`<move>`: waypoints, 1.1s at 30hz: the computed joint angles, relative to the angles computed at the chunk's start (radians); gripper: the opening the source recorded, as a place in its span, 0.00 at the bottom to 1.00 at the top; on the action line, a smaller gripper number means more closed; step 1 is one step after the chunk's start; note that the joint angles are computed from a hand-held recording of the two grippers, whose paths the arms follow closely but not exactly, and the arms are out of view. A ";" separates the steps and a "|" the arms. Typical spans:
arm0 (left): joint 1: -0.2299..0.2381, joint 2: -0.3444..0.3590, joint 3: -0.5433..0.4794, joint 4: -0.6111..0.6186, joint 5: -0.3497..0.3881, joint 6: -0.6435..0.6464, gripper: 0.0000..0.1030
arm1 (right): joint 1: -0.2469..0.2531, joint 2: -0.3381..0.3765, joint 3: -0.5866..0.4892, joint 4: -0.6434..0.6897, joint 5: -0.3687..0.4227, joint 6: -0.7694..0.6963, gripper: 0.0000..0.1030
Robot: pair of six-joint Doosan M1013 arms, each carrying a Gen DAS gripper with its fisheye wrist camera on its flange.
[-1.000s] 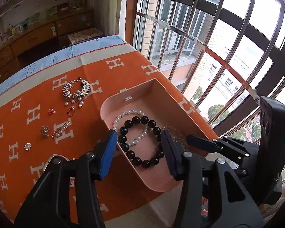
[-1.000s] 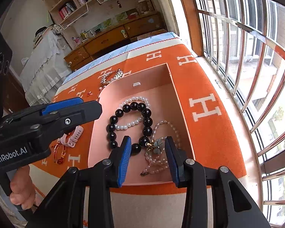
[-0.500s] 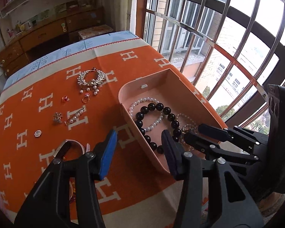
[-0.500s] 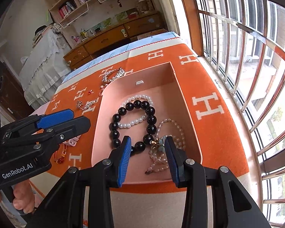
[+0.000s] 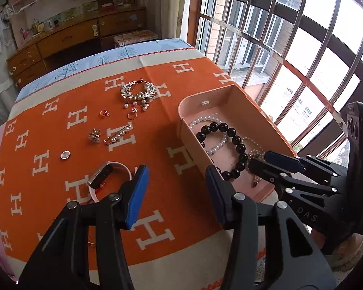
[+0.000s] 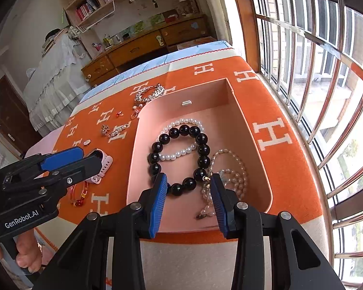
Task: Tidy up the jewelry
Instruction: 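Withdraw both tools from the tray toward the smartwatch and red bangle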
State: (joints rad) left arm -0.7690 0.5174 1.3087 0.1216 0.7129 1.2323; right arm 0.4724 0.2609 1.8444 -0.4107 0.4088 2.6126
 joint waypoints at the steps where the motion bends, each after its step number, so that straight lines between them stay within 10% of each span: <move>1: 0.002 -0.006 0.007 0.010 -0.005 -0.012 0.44 | 0.002 0.000 -0.001 -0.011 0.003 0.009 0.36; 17: 0.098 -0.095 0.133 0.153 -0.062 -0.282 0.44 | 0.056 0.001 -0.064 -0.173 0.019 0.076 0.36; 26: 0.131 -0.109 0.178 0.210 -0.030 -0.339 0.44 | 0.075 0.055 -0.171 0.114 -0.001 -0.268 0.36; 33: 0.141 -0.100 0.212 0.060 -0.028 -0.148 0.44 | 0.076 0.120 -0.250 0.381 0.054 -0.510 0.36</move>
